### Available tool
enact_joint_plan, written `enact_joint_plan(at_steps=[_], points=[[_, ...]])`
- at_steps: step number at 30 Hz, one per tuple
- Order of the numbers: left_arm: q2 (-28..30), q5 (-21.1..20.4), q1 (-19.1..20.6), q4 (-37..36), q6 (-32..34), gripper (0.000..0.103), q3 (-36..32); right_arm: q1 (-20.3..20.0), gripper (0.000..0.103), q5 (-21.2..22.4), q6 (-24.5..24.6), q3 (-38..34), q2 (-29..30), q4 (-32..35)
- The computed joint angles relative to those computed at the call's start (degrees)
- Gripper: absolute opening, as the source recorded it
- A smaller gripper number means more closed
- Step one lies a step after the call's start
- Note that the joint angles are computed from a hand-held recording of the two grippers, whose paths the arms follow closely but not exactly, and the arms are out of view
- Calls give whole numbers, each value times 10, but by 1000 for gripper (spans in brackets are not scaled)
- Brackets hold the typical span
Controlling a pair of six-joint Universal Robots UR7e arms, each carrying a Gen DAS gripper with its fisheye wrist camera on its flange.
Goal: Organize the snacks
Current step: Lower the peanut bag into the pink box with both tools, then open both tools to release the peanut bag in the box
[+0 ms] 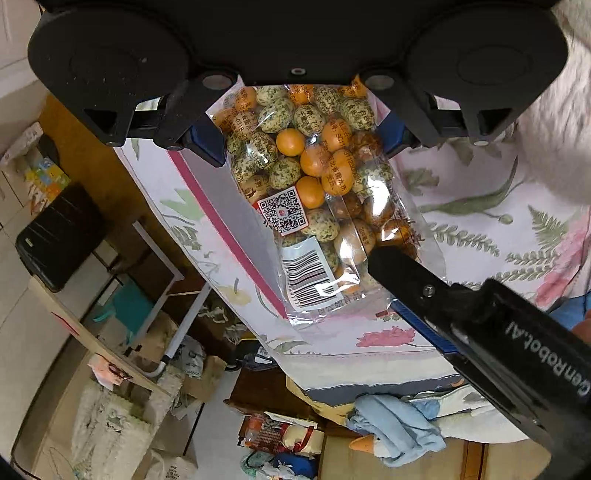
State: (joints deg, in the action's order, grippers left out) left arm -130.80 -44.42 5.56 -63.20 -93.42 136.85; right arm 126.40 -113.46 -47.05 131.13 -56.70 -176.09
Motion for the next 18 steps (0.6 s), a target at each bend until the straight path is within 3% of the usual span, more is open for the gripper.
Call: enact_joint_plan(at_steps=[4, 6, 7, 8, 12, 18], points=[[11, 31, 9, 49, -75, 39, 21, -12, 88, 5, -5, 4, 55, -87], [36, 31, 29, 41, -70, 40, 31, -18, 88, 5, -28, 12, 80, -130], [57, 32, 42, 38, -71, 46, 34, -22, 87, 8, -31, 14, 84, -133], [75, 32, 48, 39, -75, 51, 34, -28, 89, 17, -30, 17, 82, -127], [91, 30, 43, 32, -73, 53, 38, -40, 90, 41, 15, 28, 52, -108], [103, 6, -17, 54, -94, 55, 28, -71, 91, 90, 93, 50, -63, -20]])
